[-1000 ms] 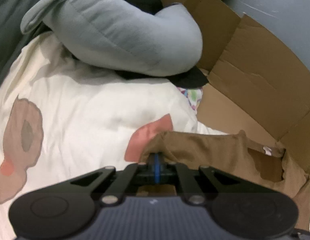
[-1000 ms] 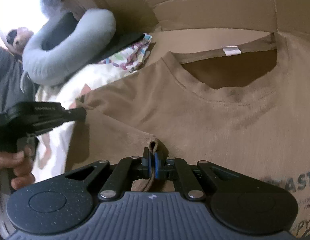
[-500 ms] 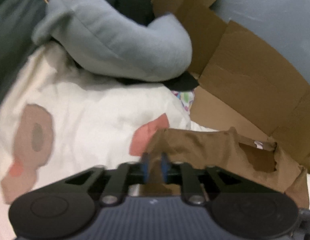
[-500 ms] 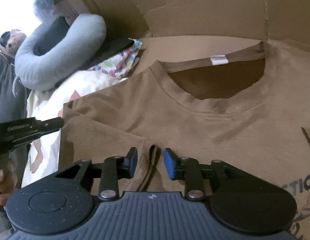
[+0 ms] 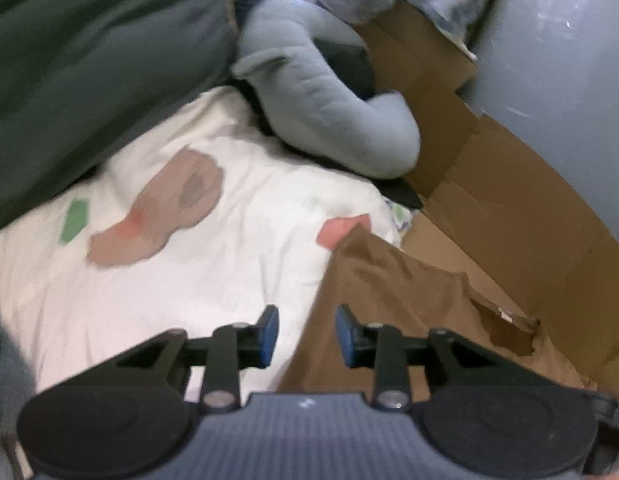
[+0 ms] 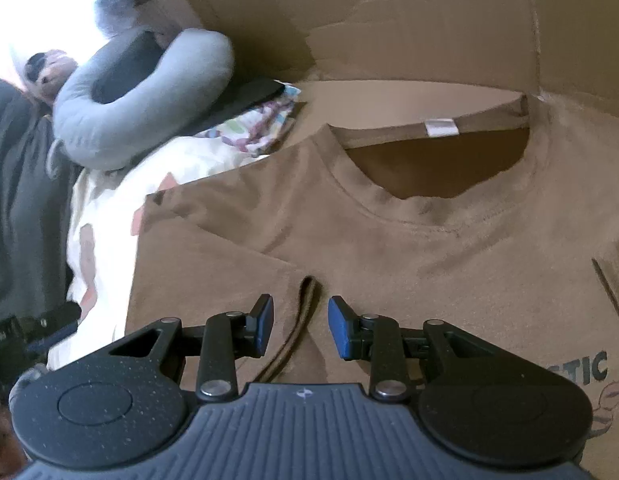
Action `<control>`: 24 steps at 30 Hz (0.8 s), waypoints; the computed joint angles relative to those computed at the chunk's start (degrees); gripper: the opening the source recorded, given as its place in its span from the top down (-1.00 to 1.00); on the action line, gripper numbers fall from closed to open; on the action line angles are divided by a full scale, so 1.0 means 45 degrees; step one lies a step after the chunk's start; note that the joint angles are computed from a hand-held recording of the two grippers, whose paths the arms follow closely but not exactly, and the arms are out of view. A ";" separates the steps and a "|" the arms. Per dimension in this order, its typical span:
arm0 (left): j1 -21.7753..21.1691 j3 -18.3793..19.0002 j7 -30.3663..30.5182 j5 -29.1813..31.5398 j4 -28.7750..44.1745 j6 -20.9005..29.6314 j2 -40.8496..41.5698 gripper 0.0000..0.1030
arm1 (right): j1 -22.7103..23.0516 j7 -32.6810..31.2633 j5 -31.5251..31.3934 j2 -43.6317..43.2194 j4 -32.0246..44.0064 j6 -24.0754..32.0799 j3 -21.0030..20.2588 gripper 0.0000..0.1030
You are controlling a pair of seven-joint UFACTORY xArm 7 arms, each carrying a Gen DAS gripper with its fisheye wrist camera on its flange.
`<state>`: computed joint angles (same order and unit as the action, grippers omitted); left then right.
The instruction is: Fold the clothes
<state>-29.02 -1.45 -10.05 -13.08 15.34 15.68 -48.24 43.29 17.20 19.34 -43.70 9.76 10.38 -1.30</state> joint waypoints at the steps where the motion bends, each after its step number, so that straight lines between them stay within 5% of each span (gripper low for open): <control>1: 0.0434 -0.0525 -0.0621 -0.0002 -0.0328 0.0184 -0.0563 0.20 | 0.0121 -0.0212 -0.0037 -0.0100 -0.0051 -0.0039 -0.0149 0.28; 6: 0.1226 -0.1667 -0.3084 0.0274 -0.1396 0.1796 -0.2953 0.20 | 0.0510 -0.0991 0.0007 -0.0373 -0.0084 0.0007 -0.0667 0.28; 13: 0.0417 -0.2072 -0.5196 0.0440 -0.2036 0.3794 -0.5033 0.17 | 0.0453 -0.1334 -0.0303 -0.0428 -0.0084 -0.0292 -0.0118 0.28; 16: -0.0672 -0.1193 -0.4608 0.0321 -0.2418 0.4223 -0.5339 0.17 | 0.0697 -0.1523 -0.0394 -0.0167 0.0007 -0.0466 -0.0267 0.28; 24: -0.1506 -0.0763 -0.4564 -0.0263 -0.3315 0.3280 -0.5298 0.19 | 0.1025 -0.2063 -0.0277 0.0406 0.0202 -0.0597 -0.0711 0.29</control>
